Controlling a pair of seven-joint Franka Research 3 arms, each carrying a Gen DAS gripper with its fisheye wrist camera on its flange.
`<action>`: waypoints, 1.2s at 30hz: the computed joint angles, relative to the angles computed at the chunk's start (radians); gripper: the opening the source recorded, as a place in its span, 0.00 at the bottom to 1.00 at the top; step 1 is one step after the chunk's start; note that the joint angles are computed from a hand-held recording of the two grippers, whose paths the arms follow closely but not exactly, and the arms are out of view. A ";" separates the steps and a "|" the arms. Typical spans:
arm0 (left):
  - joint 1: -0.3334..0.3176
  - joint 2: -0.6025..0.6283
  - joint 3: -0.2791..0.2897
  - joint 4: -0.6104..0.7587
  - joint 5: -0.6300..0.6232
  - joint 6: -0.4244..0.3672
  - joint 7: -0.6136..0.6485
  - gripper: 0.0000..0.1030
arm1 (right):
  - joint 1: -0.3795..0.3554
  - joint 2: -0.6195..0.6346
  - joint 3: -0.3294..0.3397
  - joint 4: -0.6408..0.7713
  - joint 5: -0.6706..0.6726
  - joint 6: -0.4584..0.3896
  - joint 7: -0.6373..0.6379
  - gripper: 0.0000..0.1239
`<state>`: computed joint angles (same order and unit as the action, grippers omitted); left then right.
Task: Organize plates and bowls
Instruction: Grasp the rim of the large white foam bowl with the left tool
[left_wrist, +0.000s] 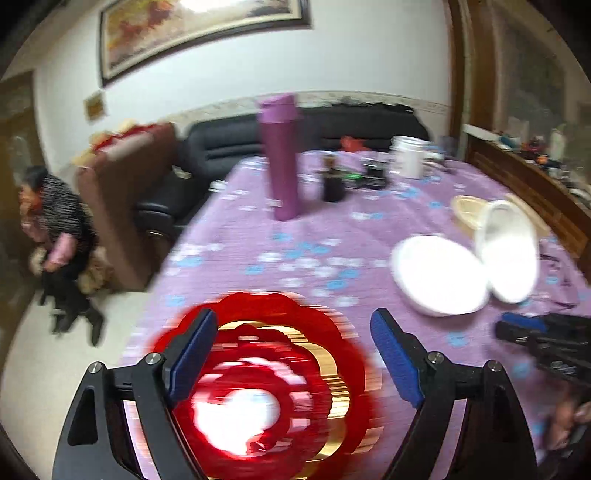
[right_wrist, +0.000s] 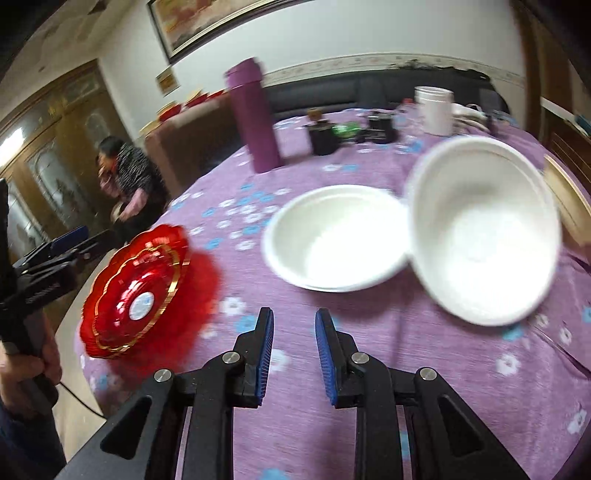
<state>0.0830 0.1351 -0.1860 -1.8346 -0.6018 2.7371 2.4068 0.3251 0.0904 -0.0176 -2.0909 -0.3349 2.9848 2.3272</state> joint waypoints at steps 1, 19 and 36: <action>0.000 0.003 -0.008 0.013 -0.014 -0.041 0.005 0.82 | -0.005 -0.005 -0.006 -0.015 0.000 0.013 0.010 0.21; -0.133 0.627 -0.058 0.917 0.412 -0.676 -0.573 0.37 | -0.099 -0.017 0.106 -0.136 0.576 0.162 -0.426 0.21; -0.051 0.368 -0.079 0.509 0.309 -0.595 -0.376 0.14 | -0.065 0.001 0.074 -0.088 0.823 0.130 -0.550 0.28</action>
<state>0.0320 0.5027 -0.2655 -1.3254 -0.2926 2.1424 2.0310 0.2598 0.0919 0.0563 -2.1786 0.4879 3.1153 1.7772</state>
